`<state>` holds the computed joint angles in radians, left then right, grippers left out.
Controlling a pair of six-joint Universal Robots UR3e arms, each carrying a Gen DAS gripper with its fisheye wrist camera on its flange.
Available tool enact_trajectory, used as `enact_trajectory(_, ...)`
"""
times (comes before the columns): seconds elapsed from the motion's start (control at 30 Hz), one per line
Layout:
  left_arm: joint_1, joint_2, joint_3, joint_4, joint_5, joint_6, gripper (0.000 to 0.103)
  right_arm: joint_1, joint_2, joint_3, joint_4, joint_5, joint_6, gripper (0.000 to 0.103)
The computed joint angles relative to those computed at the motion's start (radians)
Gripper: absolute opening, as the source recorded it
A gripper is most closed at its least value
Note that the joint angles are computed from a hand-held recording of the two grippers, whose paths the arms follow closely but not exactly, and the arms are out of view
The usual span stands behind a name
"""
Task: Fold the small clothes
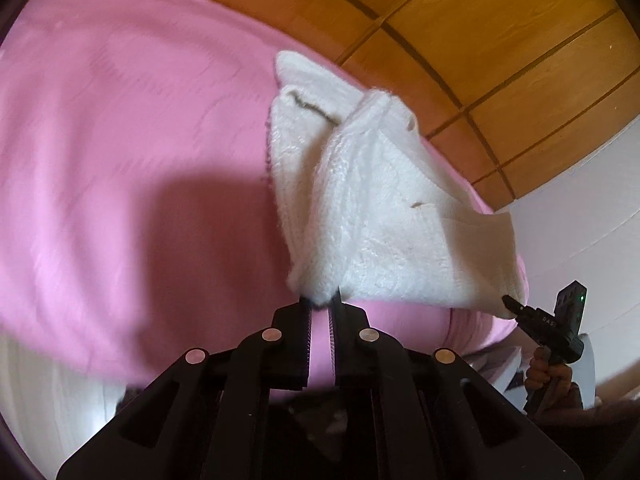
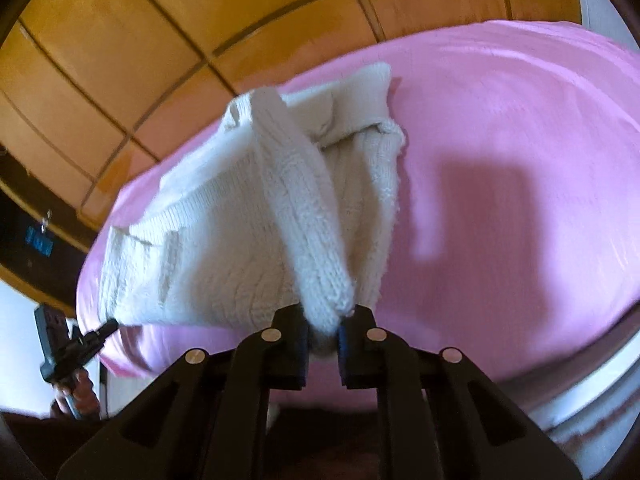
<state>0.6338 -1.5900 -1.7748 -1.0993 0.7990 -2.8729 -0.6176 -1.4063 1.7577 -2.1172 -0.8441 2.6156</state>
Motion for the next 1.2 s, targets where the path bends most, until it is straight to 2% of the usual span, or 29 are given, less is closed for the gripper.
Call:
enact_trajectory(0.07,0.033,0.073,-0.056,-0.09,0.006,0.05,0.005,-0.029,-0.041,0.032,0.061,-0.022,-0.056,0.01)
enact_trajectory(0.17,0.036,0.101,-0.064,-0.13,0.01,0.092,0.0,-0.029,-0.056,0.047,0.071,-0.056,-0.086,0.012)
enact_trajectory(0.23,0.051,0.109,-0.052,-0.131,-0.018,0.114,0.0,0.015,-0.033,0.025,-0.001,-0.106,-0.039,0.019)
enact_trajectory(0.27,0.05,0.105,-0.04,-0.108,-0.019,0.11,0.0,0.03,-0.024,0.013,-0.027,-0.119,-0.019,0.027)
enact_trajectory(0.3,0.036,0.092,-0.022,-0.055,0.004,0.085,0.009,0.047,-0.01,0.001,-0.082,-0.123,0.012,0.041)
enact_trajectory(0.33,0.031,0.084,-0.011,-0.025,0.021,0.076,0.016,0.062,-0.003,-0.005,-0.128,-0.126,0.034,0.045)
enact_trajectory(0.37,0.02,0.064,0.009,0.001,0.036,0.062,0.03,0.069,0.004,-0.003,-0.169,-0.13,0.045,0.046)
enact_trajectory(0.4,-0.001,0.036,0.029,0.041,0.054,0.032,0.038,0.094,0.026,-0.031,-0.214,-0.138,0.072,0.048)
enact_trajectory(0.47,-0.044,-0.04,0.099,0.103,0.093,-0.006,0.038,0.124,0.052,-0.057,-0.268,-0.144,0.093,0.052)
enact_trajectory(0.57,-0.105,-0.134,0.194,0.166,0.143,-0.033,0.038,0.192,0.105,-0.101,-0.353,-0.192,0.11,0.052)
enact_trajectory(0.73,-0.201,-0.298,0.381,0.16,0.219,-0.022,0.038,0.267,0.194,-0.174,-0.415,-0.26,0.125,0.052)
enact_trajectory(0.83,-0.254,-0.385,0.476,0.145,0.262,-0.029,0.038,0.297,0.257,-0.236,-0.419,-0.308,0.144,0.048)
enact_trajectory(0.87,-0.269,-0.403,0.492,0.154,0.279,-0.028,0.038,0.301,0.273,-0.252,-0.414,-0.32,0.148,0.031)
enact_trajectory(0.9,-0.279,-0.413,0.503,0.158,0.295,-0.028,0.034,0.308,0.292,-0.274,-0.398,-0.34,0.146,0.012)
enact_trajectory(0.93,-0.29,-0.421,0.509,0.165,0.314,-0.025,0.025,0.305,0.292,-0.275,-0.388,-0.347,0.137,0.008)
enact_trajectory(0.97,-0.294,-0.415,0.5,0.177,0.329,-0.022,0.006,0.302,0.292,-0.275,-0.384,-0.353,0.134,0.008)
enact_trajectory(1.03,-0.283,-0.372,0.439,0.223,0.323,-0.015,0.006,0.276,0.259,-0.251,-0.366,-0.321,0.112,0.007)
enact_trajectory(1.2,-0.191,-0.214,0.294,0.238,0.179,0.042,0.006,0.198,0.13,-0.199,-0.284,-0.186,0.049,0.006)
